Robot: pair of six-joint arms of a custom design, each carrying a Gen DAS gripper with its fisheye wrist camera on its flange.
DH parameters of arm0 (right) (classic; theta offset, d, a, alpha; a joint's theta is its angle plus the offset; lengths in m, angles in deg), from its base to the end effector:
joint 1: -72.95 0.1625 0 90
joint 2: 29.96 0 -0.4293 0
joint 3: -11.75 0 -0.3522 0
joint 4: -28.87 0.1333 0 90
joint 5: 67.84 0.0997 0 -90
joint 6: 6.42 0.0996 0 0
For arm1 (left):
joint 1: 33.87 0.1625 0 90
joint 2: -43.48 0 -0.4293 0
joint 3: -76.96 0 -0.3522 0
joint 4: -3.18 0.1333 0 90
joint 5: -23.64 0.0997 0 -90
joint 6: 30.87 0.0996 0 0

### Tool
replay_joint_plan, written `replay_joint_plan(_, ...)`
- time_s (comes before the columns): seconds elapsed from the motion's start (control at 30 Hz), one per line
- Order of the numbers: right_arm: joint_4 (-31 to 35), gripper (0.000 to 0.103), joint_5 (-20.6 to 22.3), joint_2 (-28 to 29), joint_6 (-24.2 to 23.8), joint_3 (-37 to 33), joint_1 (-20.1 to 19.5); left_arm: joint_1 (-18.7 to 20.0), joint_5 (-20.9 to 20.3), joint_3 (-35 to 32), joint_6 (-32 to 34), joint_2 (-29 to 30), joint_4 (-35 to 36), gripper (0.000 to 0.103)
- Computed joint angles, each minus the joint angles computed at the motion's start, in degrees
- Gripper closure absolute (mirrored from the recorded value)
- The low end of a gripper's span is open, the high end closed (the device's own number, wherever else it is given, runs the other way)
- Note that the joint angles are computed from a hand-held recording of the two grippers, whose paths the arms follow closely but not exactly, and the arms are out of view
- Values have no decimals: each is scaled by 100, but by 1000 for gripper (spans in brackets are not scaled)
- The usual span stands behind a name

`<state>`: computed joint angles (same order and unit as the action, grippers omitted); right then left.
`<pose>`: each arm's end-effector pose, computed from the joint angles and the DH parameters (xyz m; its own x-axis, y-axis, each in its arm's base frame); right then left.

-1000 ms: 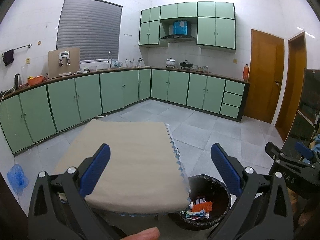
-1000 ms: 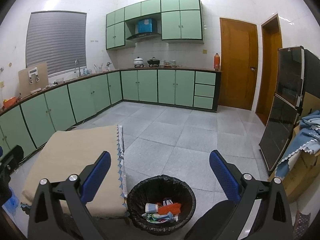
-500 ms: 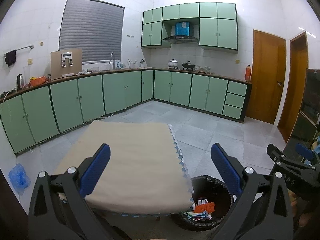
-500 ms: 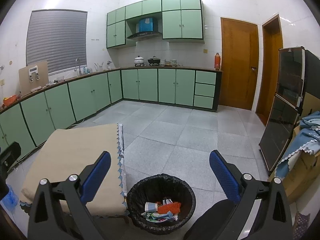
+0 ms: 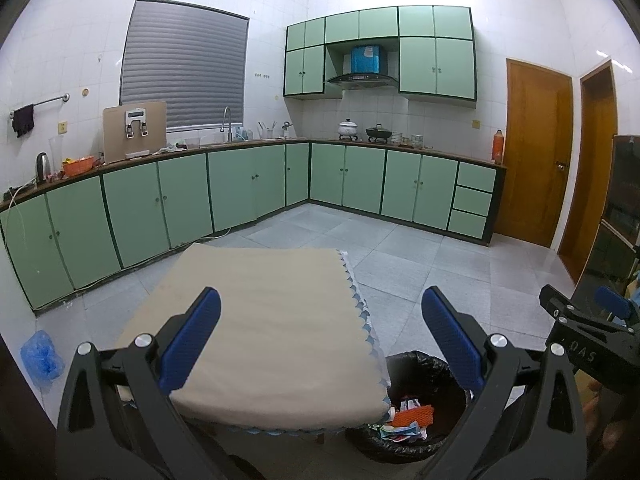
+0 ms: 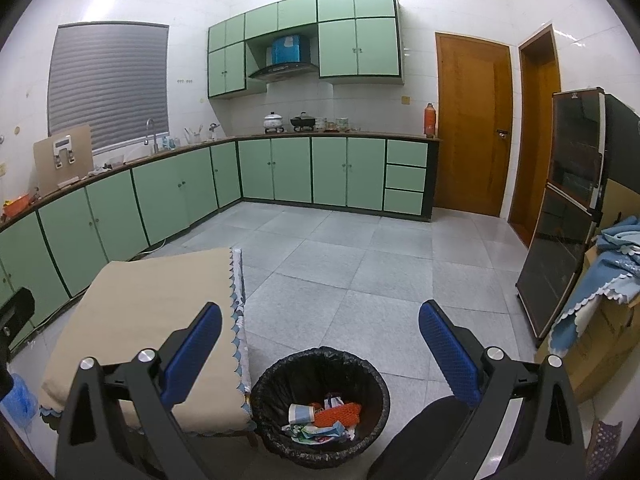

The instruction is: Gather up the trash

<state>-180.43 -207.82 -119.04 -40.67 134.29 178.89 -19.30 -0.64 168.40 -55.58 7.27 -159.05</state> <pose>0.1569 -0.3419 0.4923 -0.6733 0.4218 0.6072 -0.4825 0.3716 -0.7931 -0.5771 -0.3815 0.1168 -0.7152 0.2001 -0.6697 0.6897 0.3569 -0.6300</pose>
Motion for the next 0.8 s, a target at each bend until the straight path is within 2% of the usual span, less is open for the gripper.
replay_joint_plan(0.8, 51, 6, -25, -16, 64, 8, -6, -4, 10, 71, -152, -64, 155, 6)
